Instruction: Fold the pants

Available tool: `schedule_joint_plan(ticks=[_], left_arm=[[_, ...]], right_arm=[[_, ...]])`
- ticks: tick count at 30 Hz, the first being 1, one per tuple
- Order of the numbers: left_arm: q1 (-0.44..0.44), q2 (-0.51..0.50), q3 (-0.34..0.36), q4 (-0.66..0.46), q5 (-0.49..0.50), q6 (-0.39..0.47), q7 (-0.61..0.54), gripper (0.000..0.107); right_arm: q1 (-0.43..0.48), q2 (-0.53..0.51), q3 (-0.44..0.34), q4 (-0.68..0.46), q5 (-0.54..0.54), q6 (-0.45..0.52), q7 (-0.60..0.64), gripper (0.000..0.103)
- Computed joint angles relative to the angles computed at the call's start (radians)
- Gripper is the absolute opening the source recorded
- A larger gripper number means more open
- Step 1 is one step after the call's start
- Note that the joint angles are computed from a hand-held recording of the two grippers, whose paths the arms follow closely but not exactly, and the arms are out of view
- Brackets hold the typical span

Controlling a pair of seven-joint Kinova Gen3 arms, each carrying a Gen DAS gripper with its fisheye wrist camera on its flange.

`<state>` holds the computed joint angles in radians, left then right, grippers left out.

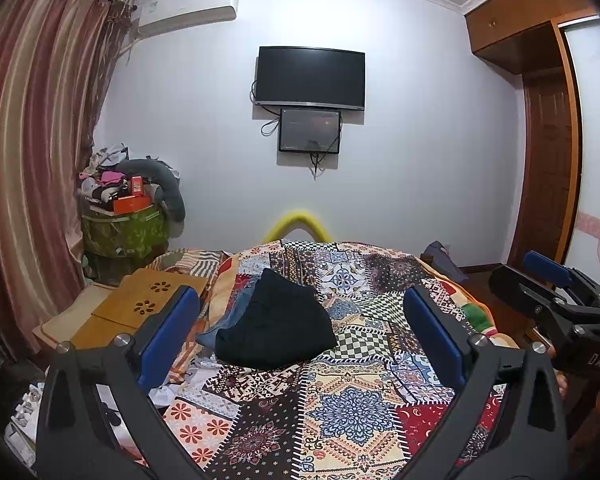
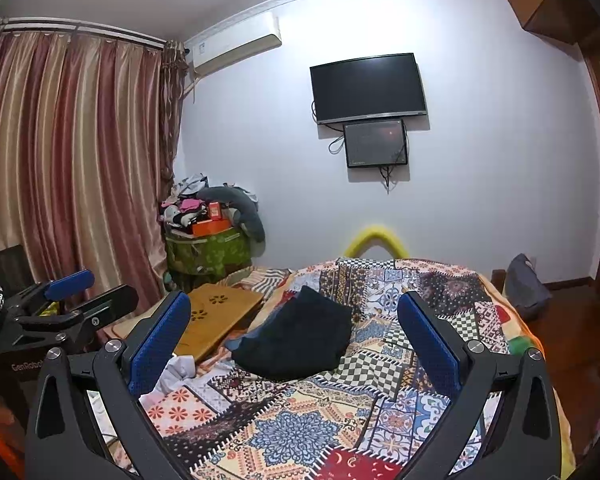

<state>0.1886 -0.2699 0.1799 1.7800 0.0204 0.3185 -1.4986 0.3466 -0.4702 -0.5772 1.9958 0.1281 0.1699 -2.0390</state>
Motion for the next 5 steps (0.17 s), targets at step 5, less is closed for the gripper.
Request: schedule_joint_plan(ticks=[5], left_arm=[[0.004, 0.000, -0.009, 0.002, 0.005, 0.004, -0.005, 0.103]], right_arm=[[-0.002, 0.002, 0.000, 0.001, -0.001, -0.004, 0.004, 0.103]])
